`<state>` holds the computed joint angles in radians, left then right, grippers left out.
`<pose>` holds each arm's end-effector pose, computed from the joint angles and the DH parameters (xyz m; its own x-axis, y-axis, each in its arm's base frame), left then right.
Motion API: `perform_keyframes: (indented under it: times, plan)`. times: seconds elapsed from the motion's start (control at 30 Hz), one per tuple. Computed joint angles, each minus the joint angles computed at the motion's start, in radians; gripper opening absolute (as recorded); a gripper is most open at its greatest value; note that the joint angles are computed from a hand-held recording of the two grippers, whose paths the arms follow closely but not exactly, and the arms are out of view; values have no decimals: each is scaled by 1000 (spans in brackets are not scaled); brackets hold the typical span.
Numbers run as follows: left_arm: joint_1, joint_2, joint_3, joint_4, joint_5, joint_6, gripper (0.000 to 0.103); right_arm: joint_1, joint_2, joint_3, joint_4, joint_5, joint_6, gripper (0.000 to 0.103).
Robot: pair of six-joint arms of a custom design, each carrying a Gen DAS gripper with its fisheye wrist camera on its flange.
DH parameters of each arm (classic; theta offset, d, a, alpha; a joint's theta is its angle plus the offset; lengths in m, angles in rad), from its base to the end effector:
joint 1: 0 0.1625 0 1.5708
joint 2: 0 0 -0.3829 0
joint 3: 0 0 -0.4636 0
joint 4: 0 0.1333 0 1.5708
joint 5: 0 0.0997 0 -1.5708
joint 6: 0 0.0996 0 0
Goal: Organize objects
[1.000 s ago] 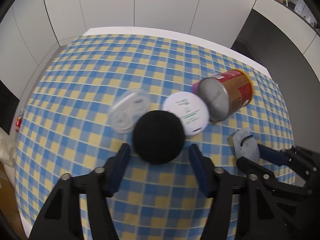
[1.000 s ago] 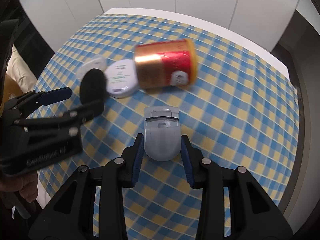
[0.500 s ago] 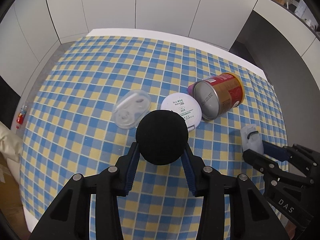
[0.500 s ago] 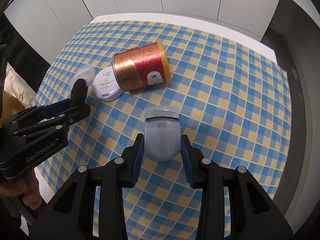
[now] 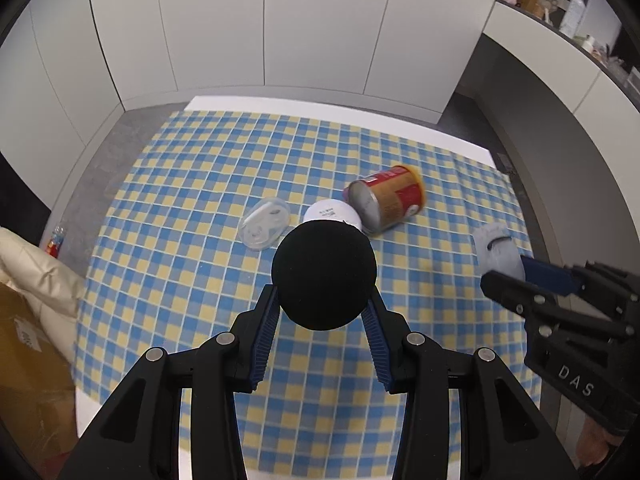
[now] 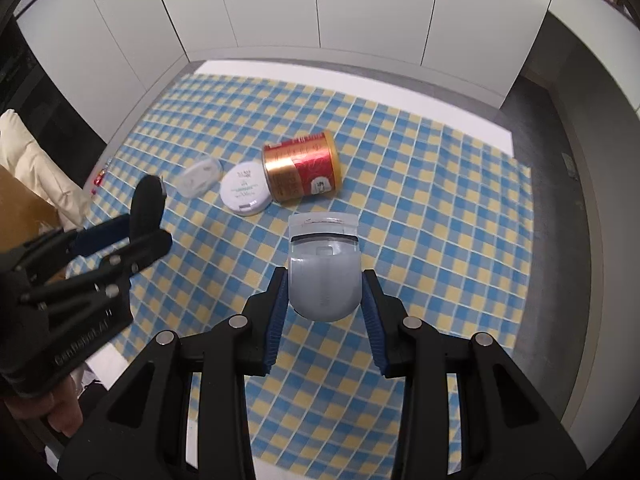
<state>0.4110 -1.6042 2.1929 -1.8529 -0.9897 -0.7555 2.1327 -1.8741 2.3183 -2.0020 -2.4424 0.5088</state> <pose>-0.3307 -0.3492 0.1783 -0.7318 0.3448 -0.5879 0.5114 0.8480 -0.1391 0.2631 -0.3107 0.2633 -0.7305 0.1054 0.6747 -0.2025 0.9101 -0.3614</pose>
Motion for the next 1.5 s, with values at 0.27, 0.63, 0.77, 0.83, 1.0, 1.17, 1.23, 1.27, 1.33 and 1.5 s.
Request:
perform_keyframes:
  times: [0.27, 0.63, 0.77, 0.83, 1.0, 1.17, 1.23, 1.27, 1.33, 1.5]
  plan:
    - [-92, -90, -5, 116, -18, -104, 42, 126, -10, -49, 155, -19, 179, 38]
    - [-218, -235, 0, 290, 4, -220, 42, 293, 5, -107, 310, -40, 358, 38]
    - [-245, -277, 6, 314, 22, -251, 43, 338, 32, -122, 311, -50, 370, 38]
    - [-250, -289, 10, 315, 25, -249, 43, 347, 38, -120, 291, -55, 358, 38]
    - [-264, -314, 22, 316, 36, -243, 43, 349, 39, -111, 261, -59, 337, 38]
    - [-259, -315, 13, 325, 44, -252, 43, 352, 41, -123, 289, -72, 361, 38]
    - [-274, -310, 2, 338, 71, -233, 43, 355, 43, -130, 286, -73, 362, 38]
    - [-283, -308, -4, 346, 87, -221, 43, 356, 43, -131, 282, -73, 358, 38]
    - [-298, -307, -12, 354, 111, -209, 43, 358, 44, -134, 268, -75, 343, 38]
    - [-300, -315, -14, 344, 108, -204, 43, 357, 50, -137, 252, -74, 337, 38]
